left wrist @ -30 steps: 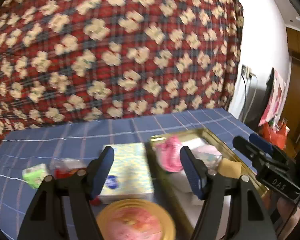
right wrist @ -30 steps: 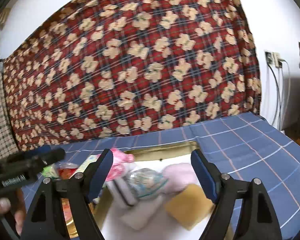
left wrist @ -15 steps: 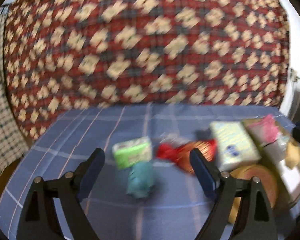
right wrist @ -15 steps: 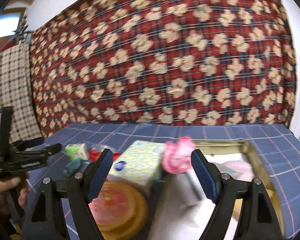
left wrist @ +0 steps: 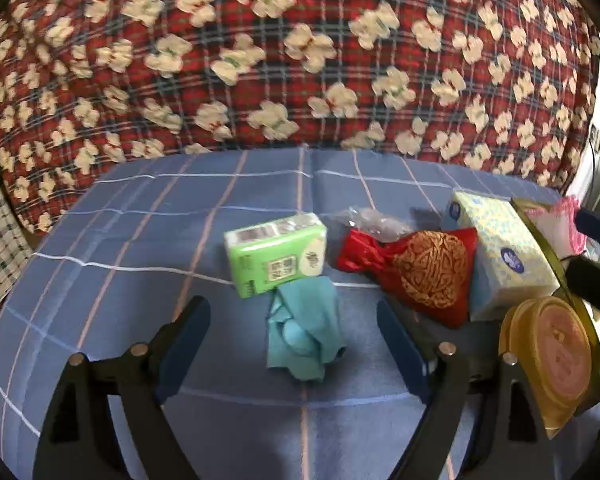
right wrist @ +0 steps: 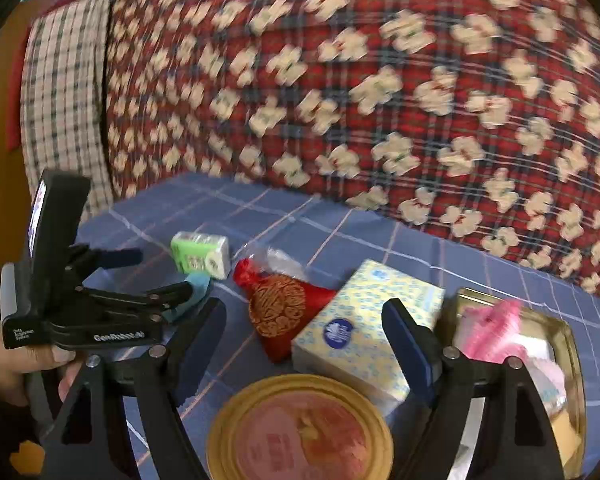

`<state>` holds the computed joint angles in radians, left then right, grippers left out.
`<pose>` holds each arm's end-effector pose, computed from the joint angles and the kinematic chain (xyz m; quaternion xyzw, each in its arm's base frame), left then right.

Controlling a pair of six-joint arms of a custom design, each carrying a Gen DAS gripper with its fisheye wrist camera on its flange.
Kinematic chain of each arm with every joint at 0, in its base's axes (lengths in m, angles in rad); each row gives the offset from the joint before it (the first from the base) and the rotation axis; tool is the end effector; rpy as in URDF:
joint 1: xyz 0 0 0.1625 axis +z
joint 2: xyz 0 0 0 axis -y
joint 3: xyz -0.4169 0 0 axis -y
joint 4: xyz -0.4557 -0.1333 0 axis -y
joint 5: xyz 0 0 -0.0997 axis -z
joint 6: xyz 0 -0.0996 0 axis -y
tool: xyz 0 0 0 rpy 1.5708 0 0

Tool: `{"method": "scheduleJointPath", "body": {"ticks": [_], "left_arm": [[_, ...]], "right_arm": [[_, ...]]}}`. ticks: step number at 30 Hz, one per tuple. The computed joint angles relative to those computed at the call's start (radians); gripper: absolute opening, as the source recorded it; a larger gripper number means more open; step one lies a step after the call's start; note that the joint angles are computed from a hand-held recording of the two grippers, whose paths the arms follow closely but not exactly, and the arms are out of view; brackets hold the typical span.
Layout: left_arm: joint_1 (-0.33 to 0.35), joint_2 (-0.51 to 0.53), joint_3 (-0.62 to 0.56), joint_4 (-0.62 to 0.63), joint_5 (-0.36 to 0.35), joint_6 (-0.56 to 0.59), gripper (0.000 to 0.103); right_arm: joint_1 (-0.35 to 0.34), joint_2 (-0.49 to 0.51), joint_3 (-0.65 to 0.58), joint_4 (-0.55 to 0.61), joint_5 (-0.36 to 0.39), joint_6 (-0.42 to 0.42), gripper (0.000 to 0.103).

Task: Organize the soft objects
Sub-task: 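Grasp the teal cloth with the left tool while the right tool grasps the red pouch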

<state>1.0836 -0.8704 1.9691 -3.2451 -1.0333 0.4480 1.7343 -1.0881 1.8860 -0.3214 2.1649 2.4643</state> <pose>-0.1209 -0.6219 0.0579 0.3494 0.8592 -0.2786 0.2492 0.1643 -0.5195 0.0791 0.1943 -0.8077 0.4176 0.3682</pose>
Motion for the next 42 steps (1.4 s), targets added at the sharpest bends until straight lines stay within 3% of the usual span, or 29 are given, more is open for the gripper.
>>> {"method": "scheduleJointPath", "body": {"ticks": [4,6,7,9,15,23,28,31,33,35,39,42], "left_arm": [[0.007,0.028,-0.031,0.033,0.012,0.0,0.076],[0.015,0.032,-0.043,0.073,0.009,-0.005,0.052],[0.02,0.028,-0.051,0.114,0.002,-0.022,0.047],[0.029,0.021,-0.06,0.159,-0.026,-0.037,0.012],[0.023,0.019,-0.051,0.155,-0.021,-0.018,0.006],[0.04,0.005,-0.05,0.13,-0.061,-0.047,0.006],[0.05,0.0,-0.057,0.151,-0.08,-0.074,0.006],[0.052,-0.002,-0.06,0.16,-0.081,-0.087,0.006],[0.049,-0.002,-0.056,0.149,-0.078,-0.083,0.006],[0.045,-0.002,-0.051,0.135,-0.073,-0.072,0.006],[0.039,0.001,-0.048,0.125,-0.061,-0.06,0.006],[0.039,-0.002,-0.045,0.115,-0.063,-0.059,0.006]], "right_arm": [[0.004,0.062,-0.095,0.101,0.028,-0.014,0.082],[-0.002,0.089,-0.139,0.163,0.021,-0.006,0.082],[-0.005,0.099,-0.157,0.189,0.012,-0.006,0.082],[-0.008,0.125,-0.193,0.229,0.014,-0.014,0.082],[-0.006,0.231,-0.327,0.363,0.096,-0.006,0.082],[-0.002,0.348,-0.476,0.524,0.204,0.022,0.082],[-0.006,0.38,-0.514,0.553,0.236,0.012,0.079],[-0.007,0.392,-0.532,0.575,0.246,0.022,0.065],[-0.013,0.409,-0.556,0.622,0.245,0.047,0.043],[-0.016,0.408,-0.559,0.634,0.232,0.058,0.04],[-0.021,0.41,-0.564,0.654,0.211,0.061,0.021],[-0.022,0.403,-0.551,0.648,0.187,0.043,0.014]]}}
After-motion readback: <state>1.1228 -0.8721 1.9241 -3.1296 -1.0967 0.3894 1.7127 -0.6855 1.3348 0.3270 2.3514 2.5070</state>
